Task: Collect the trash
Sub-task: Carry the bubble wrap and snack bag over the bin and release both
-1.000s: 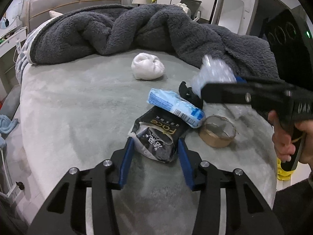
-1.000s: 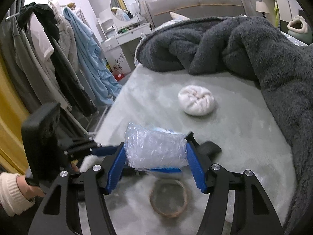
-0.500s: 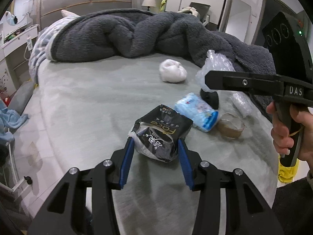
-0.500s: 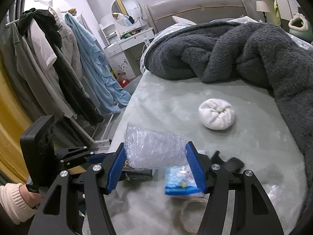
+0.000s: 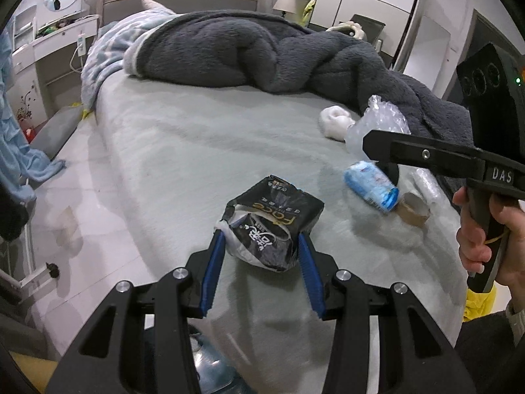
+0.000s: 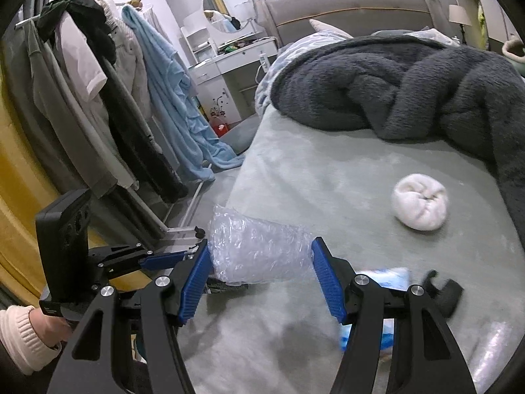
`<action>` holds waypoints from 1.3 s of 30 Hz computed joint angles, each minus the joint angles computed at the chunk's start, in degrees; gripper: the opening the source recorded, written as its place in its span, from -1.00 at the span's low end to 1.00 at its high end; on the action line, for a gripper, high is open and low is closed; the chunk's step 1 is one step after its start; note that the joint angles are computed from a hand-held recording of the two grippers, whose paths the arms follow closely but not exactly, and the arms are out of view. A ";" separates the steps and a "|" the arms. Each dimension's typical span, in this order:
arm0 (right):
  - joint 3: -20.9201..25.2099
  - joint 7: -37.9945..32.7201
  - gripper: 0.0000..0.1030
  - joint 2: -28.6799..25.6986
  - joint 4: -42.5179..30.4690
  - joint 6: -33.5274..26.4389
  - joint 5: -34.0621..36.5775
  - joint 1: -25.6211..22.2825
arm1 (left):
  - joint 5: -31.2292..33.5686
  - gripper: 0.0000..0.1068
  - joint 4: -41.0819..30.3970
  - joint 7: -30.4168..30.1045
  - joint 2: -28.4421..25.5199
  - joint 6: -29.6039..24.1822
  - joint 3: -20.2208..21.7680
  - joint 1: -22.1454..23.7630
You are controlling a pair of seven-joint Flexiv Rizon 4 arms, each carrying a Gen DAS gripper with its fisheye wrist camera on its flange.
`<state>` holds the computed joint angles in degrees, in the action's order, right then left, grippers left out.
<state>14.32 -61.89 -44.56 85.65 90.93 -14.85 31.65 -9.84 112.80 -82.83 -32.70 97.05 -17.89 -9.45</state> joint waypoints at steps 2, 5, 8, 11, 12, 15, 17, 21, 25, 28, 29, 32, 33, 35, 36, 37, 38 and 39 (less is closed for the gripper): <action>0.22 -0.21 0.22 -0.71 -1.44 -0.98 -0.41 0.52 | 0.02 -0.10 1.26 -0.12 0.65 0.36 -0.80 1.36; 0.42 -0.63 0.22 -1.72 -3.56 -2.52 -0.81 1.51 | 0.39 -0.10 3.23 -0.10 1.74 0.89 -2.29 3.76; 1.20 -1.54 0.22 -3.11 -6.21 -4.28 -0.98 2.19 | 0.94 -0.10 5.38 -0.07 2.59 1.40 -3.99 6.43; 1.61 -2.41 0.22 -4.60 -9.22 -6.14 -0.88 3.43 | 1.46 -0.10 7.02 0.02 3.01 1.30 -5.19 8.53; 1.72 -2.70 0.22 -5.02 -10.10 -6.63 -0.76 3.83 | 1.62 -0.10 7.35 0.09 3.14 1.27 -5.42 8.99; 2.68 -4.33 0.22 -6.69 -13.46 -8.57 -0.43 4.95 | 2.32 -0.10 9.31 0.39 3.85 1.55 -6.75 11.37; 3.44 -5.64 0.22 -7.90 -15.84 -9.92 -0.06 5.77 | 2.49 -0.10 10.49 0.53 4.51 0.85 -6.80 12.49; 4.11 -8.08 0.22 -10.06 -20.14 -12.52 1.09 7.57 | 1.71 -0.10 12.74 1.28 6.02 -1.15 -6.88 14.35; 4.36 -10.34 0.22 -12.41 -24.70 -15.88 2.52 9.47 | 0.47 -0.10 14.91 2.65 7.50 -2.71 -6.54 15.65; 3.71 -11.21 0.22 -13.53 -27.13 -17.96 3.76 10.85 | -1.00 -0.10 16.42 3.68 8.30 -4.07 -5.88 16.27; 3.47 -11.29 0.22 -14.02 -28.18 -18.97 4.10 11.42 | -1.45 -0.10 16.84 4.13 8.53 -4.80 -5.41 16.22; 3.52 -12.66 0.22 -15.47 -31.16 -21.82 5.10 12.83 | -2.97 -0.10 17.56 5.34 8.97 -7.30 -2.50 14.67; 3.60 -13.29 0.22 -16.24 -32.69 -23.15 5.35 13.43 | -3.69 -0.10 17.90 5.92 9.05 -7.98 -2.16 14.62; 3.53 -14.46 0.22 -17.19 -34.79 -24.95 6.18 14.30 | -4.93 -0.10 18.55 7.10 9.19 -9.59 -0.94 14.19; 3.37 -14.92 0.22 -17.61 -35.73 -25.80 6.59 14.77 | -5.58 -0.10 18.86 7.70 9.28 -10.06 -0.56 13.99; 3.16 -15.32 0.22 -18.00 -36.58 -26.78 6.98 15.22 | -6.21 -0.10 19.21 8.39 9.44 -10.74 -0.19 13.91; 2.78 -15.60 0.22 -18.50 -37.65 -27.85 7.21 15.75 | -6.93 -0.10 19.48 8.92 9.54 -11.43 0.22 13.74; 2.25 -15.86 0.22 -18.88 -38.48 -28.81 7.35 16.28 | -7.86 -0.10 19.83 9.54 9.69 -12.06 0.26 13.86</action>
